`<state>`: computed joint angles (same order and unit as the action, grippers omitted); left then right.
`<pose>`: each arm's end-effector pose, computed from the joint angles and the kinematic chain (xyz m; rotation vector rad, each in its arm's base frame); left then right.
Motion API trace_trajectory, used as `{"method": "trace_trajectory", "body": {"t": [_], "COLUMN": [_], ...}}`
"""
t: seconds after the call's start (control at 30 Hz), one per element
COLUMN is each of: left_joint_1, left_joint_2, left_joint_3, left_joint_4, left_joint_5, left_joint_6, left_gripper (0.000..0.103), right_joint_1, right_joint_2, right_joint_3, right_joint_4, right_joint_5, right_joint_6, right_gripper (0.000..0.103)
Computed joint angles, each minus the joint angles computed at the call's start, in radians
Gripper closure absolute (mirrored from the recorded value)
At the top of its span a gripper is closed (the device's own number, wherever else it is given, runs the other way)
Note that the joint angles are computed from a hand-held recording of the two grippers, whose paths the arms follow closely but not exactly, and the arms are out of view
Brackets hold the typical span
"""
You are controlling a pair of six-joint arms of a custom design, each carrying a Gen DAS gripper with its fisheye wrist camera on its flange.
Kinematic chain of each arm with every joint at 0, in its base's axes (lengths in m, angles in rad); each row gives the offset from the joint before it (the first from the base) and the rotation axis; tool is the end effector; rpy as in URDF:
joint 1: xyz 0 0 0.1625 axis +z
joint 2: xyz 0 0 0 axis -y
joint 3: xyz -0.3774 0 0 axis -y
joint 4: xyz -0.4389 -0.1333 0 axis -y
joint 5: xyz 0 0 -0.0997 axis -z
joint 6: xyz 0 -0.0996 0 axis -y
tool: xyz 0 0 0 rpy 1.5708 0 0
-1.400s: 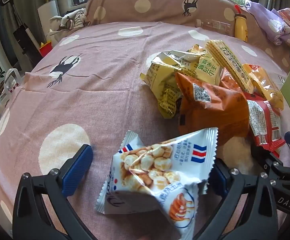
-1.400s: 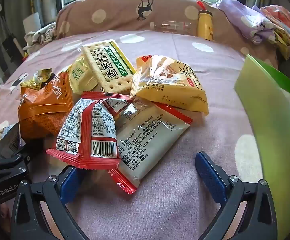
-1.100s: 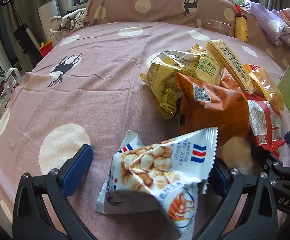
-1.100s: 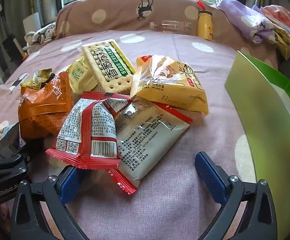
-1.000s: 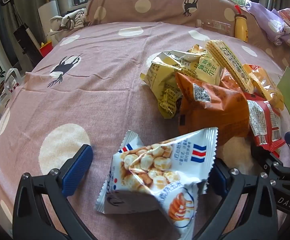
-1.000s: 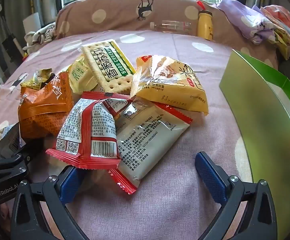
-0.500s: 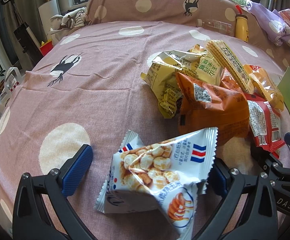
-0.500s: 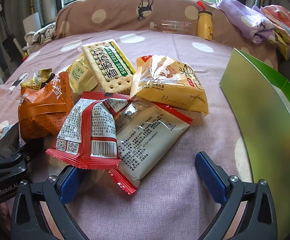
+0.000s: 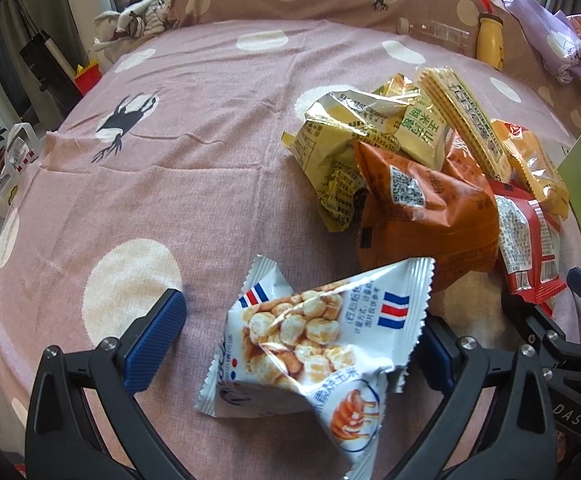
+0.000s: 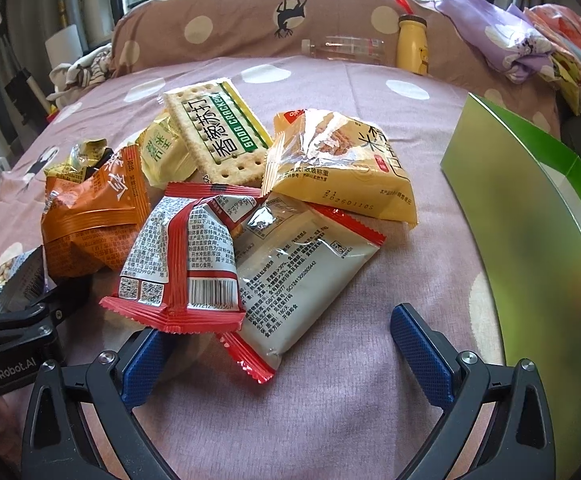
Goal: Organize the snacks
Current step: 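Move the right tool toward the red-and-white wafer packet in the pile, then lower the right gripper over the red-and-white packet and close on it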
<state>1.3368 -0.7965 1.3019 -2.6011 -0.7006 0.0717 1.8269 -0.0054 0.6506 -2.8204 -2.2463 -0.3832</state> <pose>0.0260 -0.7940 0.2142 0.0643 2.2457 -0.6809 0.2851 -0.8084 -0.1067 0.4946 -2.3136 0.6793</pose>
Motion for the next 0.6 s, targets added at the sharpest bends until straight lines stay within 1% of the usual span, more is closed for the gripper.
{"method": "trace_trajectory", "body": {"t": [0.07,0.13,0.2,0.23,0.3,0.37,0.47,0.53,0.6], "left_joint_1": [0.000,-0.004,-0.013,-0.018,-0.031,-0.041,-0.052,-0.060,-0.068], "left_joint_2": [-0.015,-0.030,-0.048,-0.056,-0.070,-0.081,-0.103,-0.107,-0.096], "left_joint_3": [-0.012,-0.011,0.006,0.017,0.036,0.045,0.062,0.059,0.031], "left_joint_4": [0.096,0.134,0.113,0.094,0.050,0.037,0.026,0.029,0.061], "left_joint_5": [-0.010,-0.018,-0.015,-0.011,-0.009,-0.013,-0.053,-0.068,-0.084], "left_joint_6": [-0.064,-0.089,-0.077,-0.064,-0.036,-0.031,-0.035,-0.041,-0.043], "left_gripper": [0.000,0.000,0.000,0.000,0.000,0.000,0.000,0.000,0.001], "right_joint_1": [-0.002,-0.001,-0.002,-0.002,0.002,0.007,0.018,0.022,0.024], "right_joint_2": [-0.020,-0.051,-0.095,-0.122,-0.157,-0.174,-0.185,-0.191,-0.192], "right_joint_3": [0.023,0.060,0.113,0.146,0.183,0.196,0.179,0.167,0.143], "right_joint_4": [0.019,0.039,0.054,0.052,0.047,0.051,0.089,0.109,0.133], "right_joint_5": [0.007,0.022,0.067,0.099,0.138,0.156,0.187,0.206,0.232], "right_joint_6": [0.017,0.032,0.055,0.065,0.079,0.089,0.112,0.119,0.142], "right_gripper": [0.001,0.001,0.001,0.001,0.001,0.001,0.001,0.011,0.018]}}
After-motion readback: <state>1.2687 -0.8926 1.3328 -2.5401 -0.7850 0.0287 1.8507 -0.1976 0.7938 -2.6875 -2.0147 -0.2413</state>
